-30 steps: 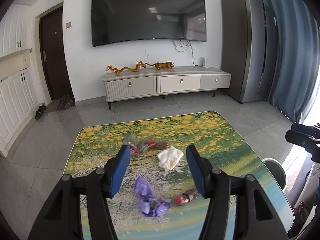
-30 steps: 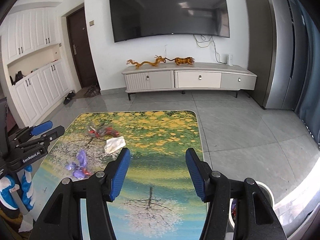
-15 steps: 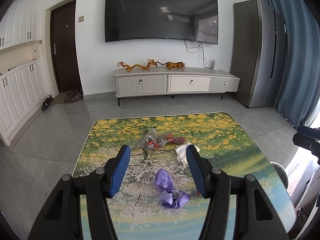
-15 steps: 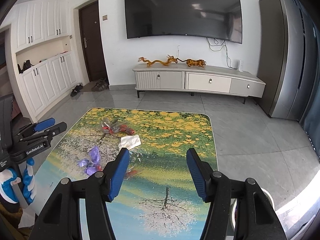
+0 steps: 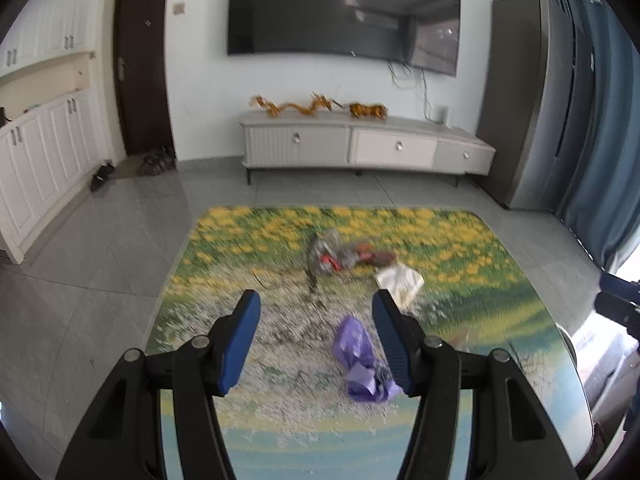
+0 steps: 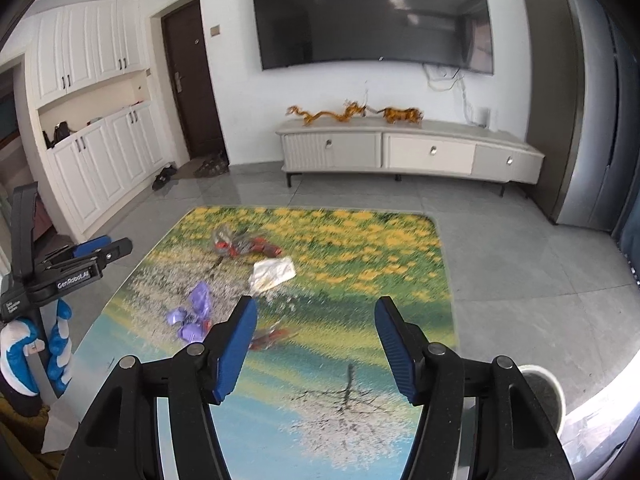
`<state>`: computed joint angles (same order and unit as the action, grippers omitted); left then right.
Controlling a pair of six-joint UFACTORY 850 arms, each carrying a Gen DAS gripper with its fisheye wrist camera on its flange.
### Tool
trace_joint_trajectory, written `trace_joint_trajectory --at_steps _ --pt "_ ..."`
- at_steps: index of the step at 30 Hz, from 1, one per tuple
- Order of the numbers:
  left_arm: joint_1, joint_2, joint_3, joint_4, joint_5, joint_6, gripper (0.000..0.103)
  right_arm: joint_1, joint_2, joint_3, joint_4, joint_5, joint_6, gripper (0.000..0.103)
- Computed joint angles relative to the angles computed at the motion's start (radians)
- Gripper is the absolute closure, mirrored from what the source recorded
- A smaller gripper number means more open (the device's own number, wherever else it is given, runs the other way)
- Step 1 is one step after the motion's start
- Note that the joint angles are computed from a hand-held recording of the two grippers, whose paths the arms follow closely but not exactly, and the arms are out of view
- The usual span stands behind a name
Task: Collect trash
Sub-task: 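Grasp the second purple bag with the left tool while the right tool grasps a red wrapper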
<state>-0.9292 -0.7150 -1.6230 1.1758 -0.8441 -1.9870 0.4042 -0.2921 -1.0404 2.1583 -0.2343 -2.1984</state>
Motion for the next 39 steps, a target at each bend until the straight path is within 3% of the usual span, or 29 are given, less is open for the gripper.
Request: trace_joint_trajectory --at_steps 8,13,19,22,26,33,39 --pt "0.06 -0.072 -0.051 -0.209 0.197 0.148 0.047 0.029 -0.11 -0.089 -0.518 -0.05 0.403 0.044" --pt "0.1 -0.119 -0.084 -0.381 0.298 0.266 0.047 0.053 -0.183 -0.153 -0.741 -0.1 0.524 0.044" --pt "0.122 -0.163 -0.132 -0.482 0.301 0.366 0.048 0.096 -0.271 -0.225 -0.964 -0.087 0.623 0.044" --pt "0.131 -0.18 -0.154 -0.509 0.295 0.409 0.049 0.106 -0.309 -0.259 -1.012 -0.088 0.636 0.045" --pt "0.139 -0.198 -0.175 -0.55 0.29 0.466 0.063 0.114 -0.354 -0.308 -1.054 -0.107 0.651 0.049" --pt "0.147 -0.193 -0.158 -0.549 0.322 0.476 0.08 0.119 -0.429 -0.39 -1.144 -0.144 0.733 0.063" --pt "0.146 -0.181 -0.137 -0.522 0.355 0.447 0.087 0.112 -0.442 -0.399 -1.078 -0.155 0.686 0.081"
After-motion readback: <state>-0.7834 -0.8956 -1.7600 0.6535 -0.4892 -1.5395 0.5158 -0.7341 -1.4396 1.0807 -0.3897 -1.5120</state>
